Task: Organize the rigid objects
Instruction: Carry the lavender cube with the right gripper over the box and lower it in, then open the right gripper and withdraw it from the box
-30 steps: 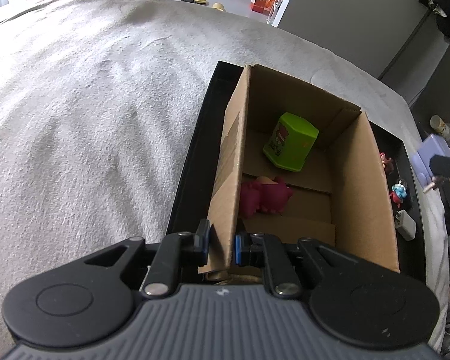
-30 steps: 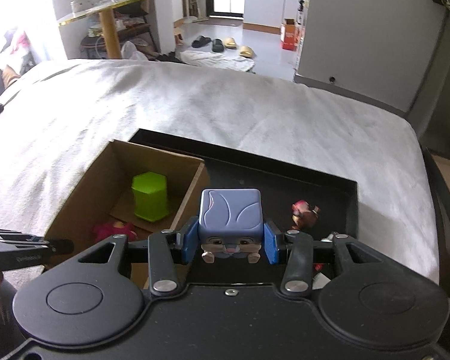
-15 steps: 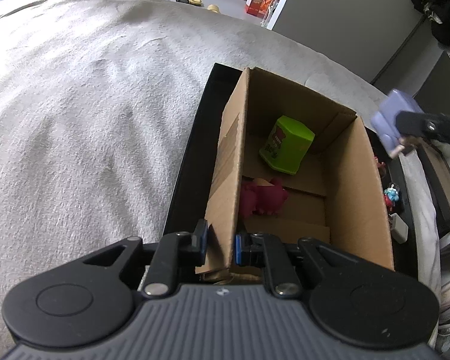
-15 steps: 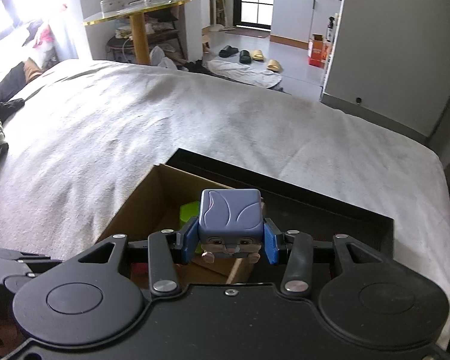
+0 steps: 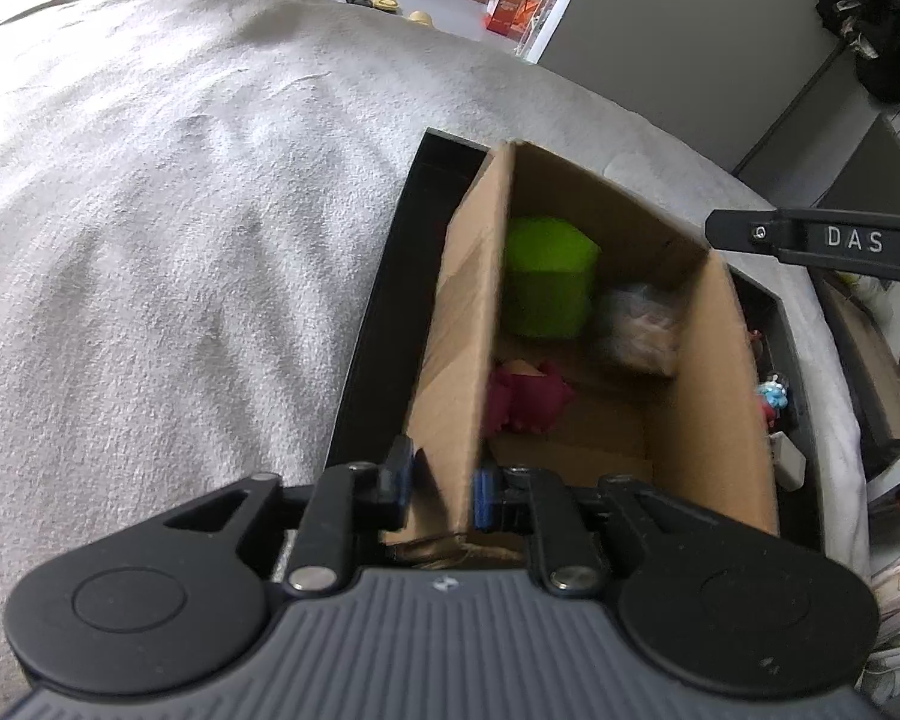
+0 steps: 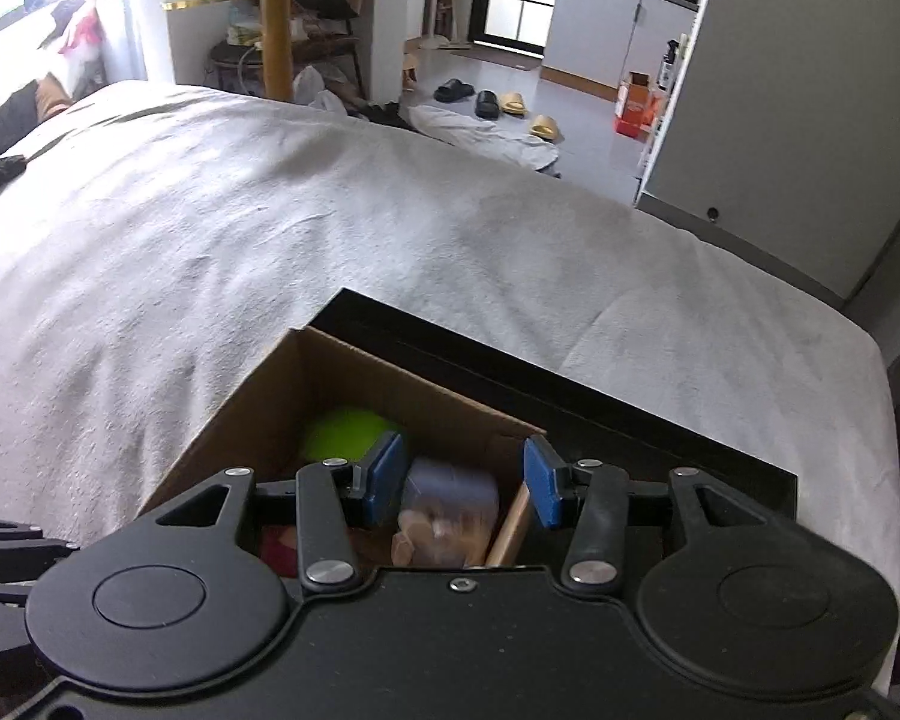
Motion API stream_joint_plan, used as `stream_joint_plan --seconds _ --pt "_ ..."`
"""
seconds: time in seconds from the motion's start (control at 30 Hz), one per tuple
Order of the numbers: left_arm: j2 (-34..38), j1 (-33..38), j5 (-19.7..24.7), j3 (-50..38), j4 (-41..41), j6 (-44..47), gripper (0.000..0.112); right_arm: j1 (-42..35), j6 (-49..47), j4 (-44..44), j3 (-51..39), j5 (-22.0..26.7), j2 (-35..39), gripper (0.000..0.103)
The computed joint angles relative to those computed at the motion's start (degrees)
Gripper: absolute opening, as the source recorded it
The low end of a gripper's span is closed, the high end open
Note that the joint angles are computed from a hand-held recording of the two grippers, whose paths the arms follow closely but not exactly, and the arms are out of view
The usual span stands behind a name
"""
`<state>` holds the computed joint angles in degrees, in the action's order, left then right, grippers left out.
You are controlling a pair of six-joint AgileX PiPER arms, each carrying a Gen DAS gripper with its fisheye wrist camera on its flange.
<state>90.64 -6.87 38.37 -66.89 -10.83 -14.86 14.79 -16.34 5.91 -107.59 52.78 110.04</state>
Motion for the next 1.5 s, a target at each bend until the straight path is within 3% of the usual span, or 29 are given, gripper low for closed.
stream_joint_plan --seconds 0.4,1.0,1.5 --pt "1.6 0.3 -0.7 -0.8 -1.4 0.3 0.020 -4.9 0.1 3.3 3.0 2.3 -3.4 0.046" --pt "1.1 -1.8 1.1 -1.8 4.4 -4.7 0.019 -13.3 -7.7 11.1 12.3 3.5 -9.6 0.054" --pt "1.7 -4.0 2.7 -3.4 9.6 -9.5 0.017 -20.7 -13.3 17.5 21.9 -0.5 -12.8 0.062"
